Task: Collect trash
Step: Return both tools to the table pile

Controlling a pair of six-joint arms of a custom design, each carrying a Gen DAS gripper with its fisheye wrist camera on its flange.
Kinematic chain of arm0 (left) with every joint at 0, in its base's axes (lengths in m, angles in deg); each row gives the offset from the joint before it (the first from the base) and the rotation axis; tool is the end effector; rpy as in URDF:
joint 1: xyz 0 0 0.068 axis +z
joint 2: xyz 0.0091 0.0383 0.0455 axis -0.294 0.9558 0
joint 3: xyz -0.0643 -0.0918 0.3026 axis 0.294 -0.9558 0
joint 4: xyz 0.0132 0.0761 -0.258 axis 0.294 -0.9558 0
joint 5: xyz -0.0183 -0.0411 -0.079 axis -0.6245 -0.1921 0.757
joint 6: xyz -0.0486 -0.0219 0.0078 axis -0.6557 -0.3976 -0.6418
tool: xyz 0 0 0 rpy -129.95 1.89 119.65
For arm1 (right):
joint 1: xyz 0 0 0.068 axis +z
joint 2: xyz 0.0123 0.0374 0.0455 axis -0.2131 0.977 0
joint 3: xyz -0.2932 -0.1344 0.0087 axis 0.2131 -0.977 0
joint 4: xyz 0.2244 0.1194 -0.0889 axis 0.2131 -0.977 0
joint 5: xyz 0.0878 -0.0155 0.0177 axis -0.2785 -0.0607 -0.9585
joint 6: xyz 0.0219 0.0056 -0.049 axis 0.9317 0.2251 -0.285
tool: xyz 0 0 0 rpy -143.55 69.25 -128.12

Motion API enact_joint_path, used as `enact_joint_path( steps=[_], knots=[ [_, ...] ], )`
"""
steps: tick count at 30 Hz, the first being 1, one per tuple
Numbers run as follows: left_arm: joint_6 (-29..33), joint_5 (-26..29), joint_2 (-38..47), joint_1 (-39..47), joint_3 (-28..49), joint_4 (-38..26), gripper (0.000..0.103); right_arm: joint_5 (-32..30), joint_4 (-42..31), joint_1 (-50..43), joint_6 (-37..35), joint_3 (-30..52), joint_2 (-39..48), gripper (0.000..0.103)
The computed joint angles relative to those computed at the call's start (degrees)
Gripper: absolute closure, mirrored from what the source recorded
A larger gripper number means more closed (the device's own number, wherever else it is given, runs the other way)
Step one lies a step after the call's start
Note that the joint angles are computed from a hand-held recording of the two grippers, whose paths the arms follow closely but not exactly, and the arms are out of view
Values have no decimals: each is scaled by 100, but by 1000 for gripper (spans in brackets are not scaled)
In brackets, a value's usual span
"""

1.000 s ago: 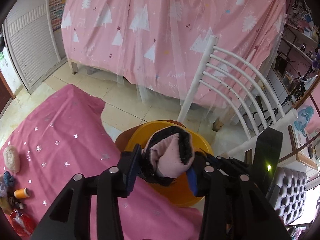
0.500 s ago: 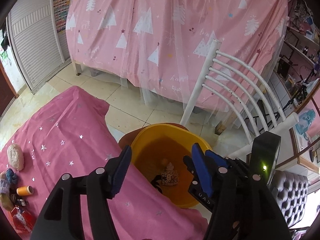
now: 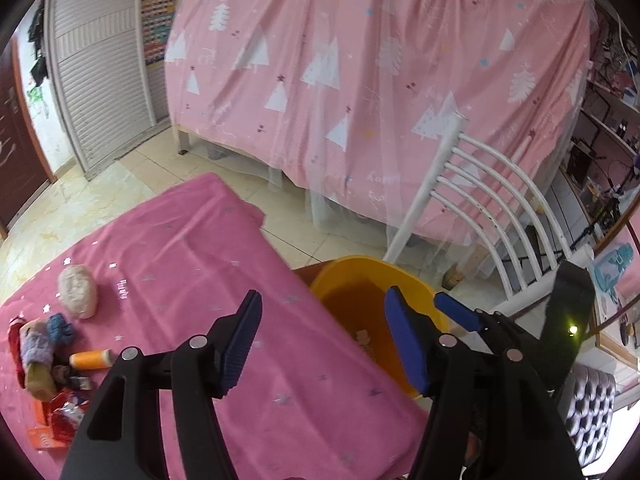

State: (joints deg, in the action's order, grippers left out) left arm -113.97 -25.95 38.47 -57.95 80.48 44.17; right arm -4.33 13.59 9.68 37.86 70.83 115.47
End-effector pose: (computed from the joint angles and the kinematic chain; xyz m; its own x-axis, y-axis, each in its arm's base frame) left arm 0.3108 -0.2564 0.1506 -0.7811 0.0243 -0.6239 0.1323 0.9830 -0.1274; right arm 0.3221 0.1339 0.0782 -0.8034 0.1261 -0.5819 -0.1057 0.9316 0.3477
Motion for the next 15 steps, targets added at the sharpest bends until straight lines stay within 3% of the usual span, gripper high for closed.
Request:
enact_joint_path(
  steps=[15],
  knots=[
    [71,-26,-1393,995,-1705,553,44,367,-959,1338,7,1087,-76,45]
  ],
)
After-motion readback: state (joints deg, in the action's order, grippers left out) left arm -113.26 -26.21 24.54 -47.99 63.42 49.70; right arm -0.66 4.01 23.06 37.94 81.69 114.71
